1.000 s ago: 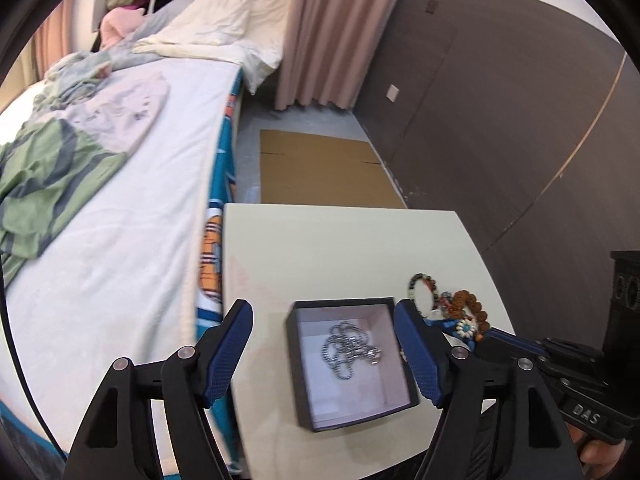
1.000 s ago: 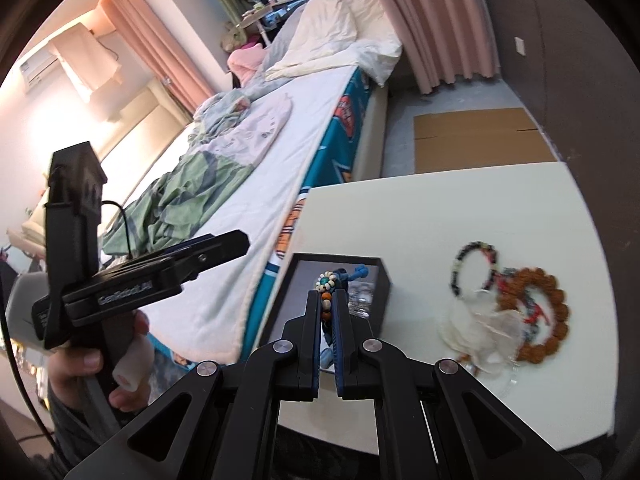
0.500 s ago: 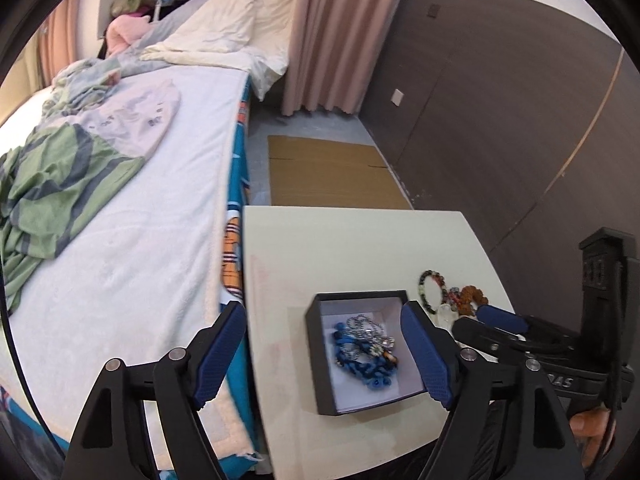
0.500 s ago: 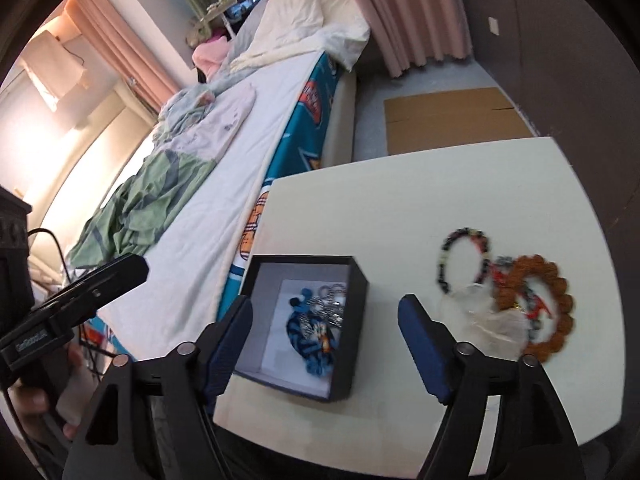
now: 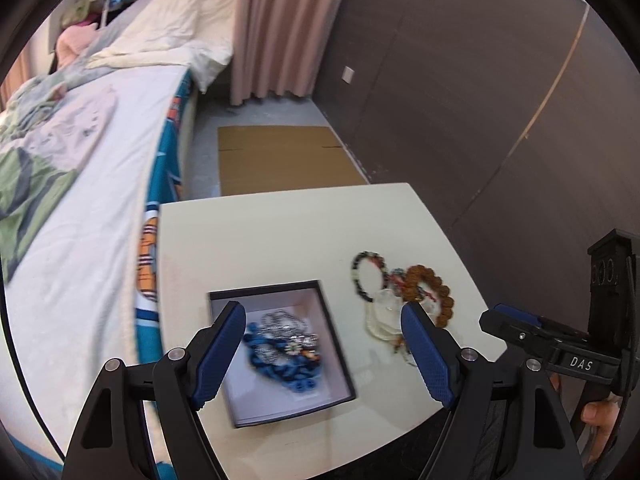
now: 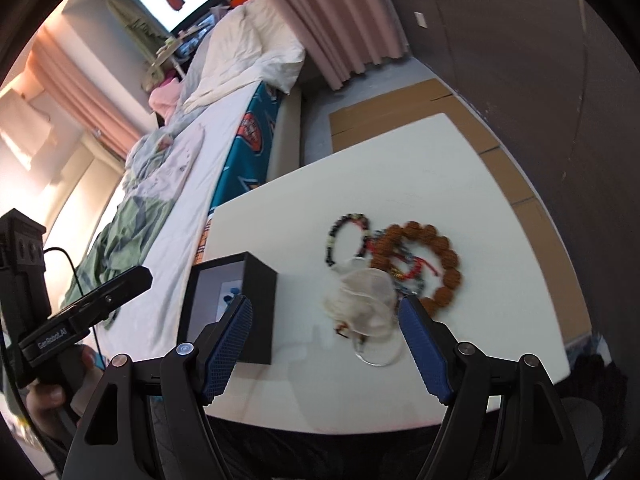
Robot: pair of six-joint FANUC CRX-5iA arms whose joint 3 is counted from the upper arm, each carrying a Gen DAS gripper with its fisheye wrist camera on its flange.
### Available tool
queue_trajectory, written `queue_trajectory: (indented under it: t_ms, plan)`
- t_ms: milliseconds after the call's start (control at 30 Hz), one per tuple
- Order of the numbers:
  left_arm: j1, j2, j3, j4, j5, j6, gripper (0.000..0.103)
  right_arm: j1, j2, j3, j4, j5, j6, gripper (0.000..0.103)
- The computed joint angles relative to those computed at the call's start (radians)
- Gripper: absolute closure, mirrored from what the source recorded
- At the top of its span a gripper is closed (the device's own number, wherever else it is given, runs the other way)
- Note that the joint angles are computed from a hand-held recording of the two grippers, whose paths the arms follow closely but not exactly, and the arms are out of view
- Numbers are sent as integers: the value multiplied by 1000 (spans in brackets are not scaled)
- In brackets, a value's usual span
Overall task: Organize jewelry
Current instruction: 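Place the blue tasseled ornament into the black box with the right gripper, then grasp the white flower ornament with the left gripper and drop it into the box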
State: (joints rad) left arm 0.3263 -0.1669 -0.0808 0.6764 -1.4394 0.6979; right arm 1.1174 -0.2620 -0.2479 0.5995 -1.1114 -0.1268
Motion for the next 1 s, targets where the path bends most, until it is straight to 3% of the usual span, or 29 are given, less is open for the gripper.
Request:
queue_trajectory:
  t_ms: [433,800,933,1000]
  plan:
    - [-209,13,-1,-69,7,10,23,67,-171,-159,69,-87,-179,27]
    - [-357,63,16,-196,57,83,24,122,-275,-248,82,-169,-297,27]
    - [-401,79,18,-246,81,105,27,121,-287,-255,78,-176,-302,27]
    - [-417,87,21,-272,90,113,35,117,-289,-257,74,-173,-298,27]
